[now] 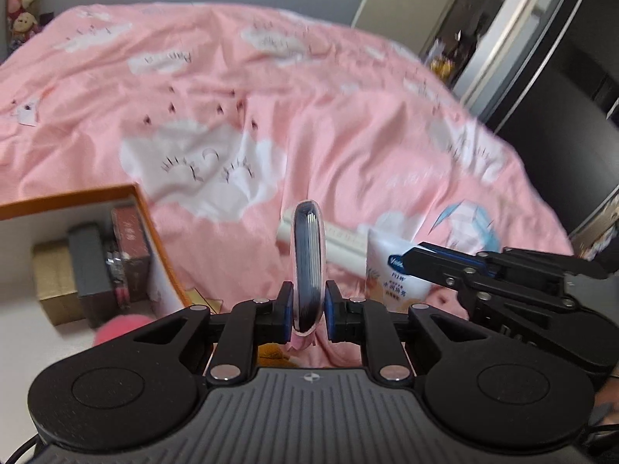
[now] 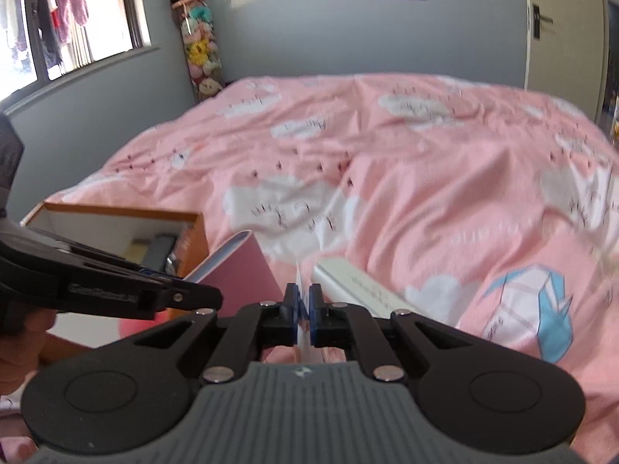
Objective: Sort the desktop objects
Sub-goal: 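Carry the card holder with the left tool while the right tool carries the tube to the box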
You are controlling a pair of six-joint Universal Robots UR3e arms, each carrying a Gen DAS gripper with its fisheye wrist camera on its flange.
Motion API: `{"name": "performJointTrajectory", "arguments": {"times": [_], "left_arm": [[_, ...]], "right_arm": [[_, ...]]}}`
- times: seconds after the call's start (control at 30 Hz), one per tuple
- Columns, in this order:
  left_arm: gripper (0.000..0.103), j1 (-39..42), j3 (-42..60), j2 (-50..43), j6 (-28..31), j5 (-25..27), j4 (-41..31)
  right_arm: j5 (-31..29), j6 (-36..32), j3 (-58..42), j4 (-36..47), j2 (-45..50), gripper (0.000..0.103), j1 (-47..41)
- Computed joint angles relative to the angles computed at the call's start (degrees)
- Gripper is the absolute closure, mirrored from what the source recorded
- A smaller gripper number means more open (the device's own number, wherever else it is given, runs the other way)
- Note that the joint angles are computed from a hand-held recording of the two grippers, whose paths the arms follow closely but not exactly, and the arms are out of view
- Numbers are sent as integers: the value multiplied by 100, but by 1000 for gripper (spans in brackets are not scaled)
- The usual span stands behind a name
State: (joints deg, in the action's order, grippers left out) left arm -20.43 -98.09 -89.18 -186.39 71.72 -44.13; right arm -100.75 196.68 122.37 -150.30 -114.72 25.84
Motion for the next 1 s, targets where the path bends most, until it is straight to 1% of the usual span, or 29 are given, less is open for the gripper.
{"name": "performJointTrajectory", "arguments": {"times": [0.13,0.23,0.33,0.47,0.6,0.73,0.77,0.83,0.9,1.0], "left_arm": [[85,532,-293,876,81,-254,-310],[85,993,-426,1503,214,-217,-698],[85,1592,-495,2094,444,-205,-1257],[85,2596,-558,2795,941,-379,-2058],[85,3587,-700,3323,1409,-564,-2719],[85,4292,-930,3619,1858,-716,-3208],[85,4433,-997,3661,1959,-749,-3291],[85,4527,-1161,3669,1991,-656,-3208],[85,4479,-1305,3607,1946,-469,-2985],[85,4466,-1394,3439,1928,-424,-2844]], "right_arm": [[-159,-42,-490,-175,290,97,351],[-65,-133,-1009,-351,703,97,545],[226,-265,-1652,-422,1234,97,684],[737,-385,-2552,-405,2078,97,856],[1191,-352,-3482,-231,3016,97,1001],[1369,-280,-4380,91,3956,97,1164],[1403,-262,-4592,182,4179,97,1196],[1471,-204,-5022,376,4602,97,1262],[1547,-159,-5510,547,5060,97,1315],[1643,-102,-6293,813,5715,97,1359]]}}
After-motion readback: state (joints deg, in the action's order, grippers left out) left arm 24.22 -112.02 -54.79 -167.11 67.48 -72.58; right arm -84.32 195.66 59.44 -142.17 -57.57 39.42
